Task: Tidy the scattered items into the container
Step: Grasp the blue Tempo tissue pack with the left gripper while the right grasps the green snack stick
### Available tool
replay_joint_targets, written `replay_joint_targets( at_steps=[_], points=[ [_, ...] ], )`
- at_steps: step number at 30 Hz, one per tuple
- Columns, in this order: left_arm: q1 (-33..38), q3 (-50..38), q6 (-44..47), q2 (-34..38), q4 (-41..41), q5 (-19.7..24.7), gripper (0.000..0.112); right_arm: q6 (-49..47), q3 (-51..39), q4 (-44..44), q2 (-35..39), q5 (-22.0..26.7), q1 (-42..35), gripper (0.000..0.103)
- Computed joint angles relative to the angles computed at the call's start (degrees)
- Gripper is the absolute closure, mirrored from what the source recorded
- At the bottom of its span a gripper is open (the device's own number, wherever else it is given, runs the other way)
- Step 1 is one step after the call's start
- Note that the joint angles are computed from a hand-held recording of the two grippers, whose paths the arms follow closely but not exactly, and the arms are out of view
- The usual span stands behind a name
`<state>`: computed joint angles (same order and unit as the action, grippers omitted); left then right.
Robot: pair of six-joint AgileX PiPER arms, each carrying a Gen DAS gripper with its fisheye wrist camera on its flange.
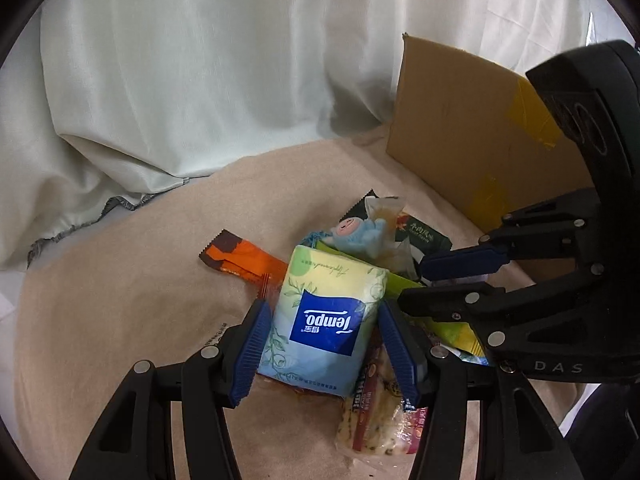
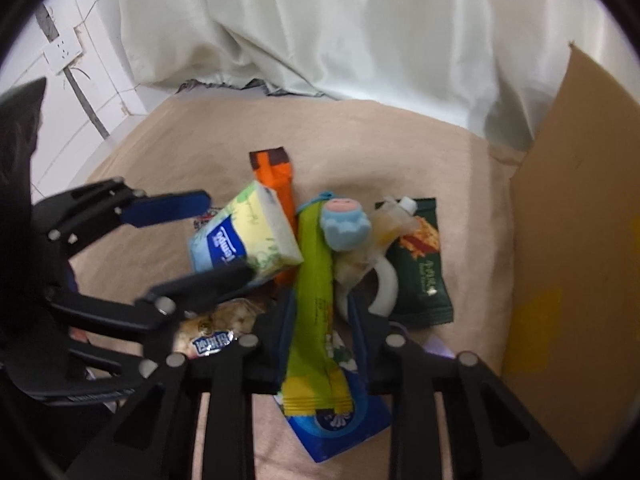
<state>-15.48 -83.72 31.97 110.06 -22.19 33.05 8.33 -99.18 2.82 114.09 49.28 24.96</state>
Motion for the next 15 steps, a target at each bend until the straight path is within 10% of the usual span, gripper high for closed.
replay_joint_targets(
  at_steps=[15],
  points=[
    [3.2,-1.7,1.4,2.4,-5.9,2.5,0.055,-1.8,-4.8,2.2,4.3,3.9,-0.9,0.076]
  ],
)
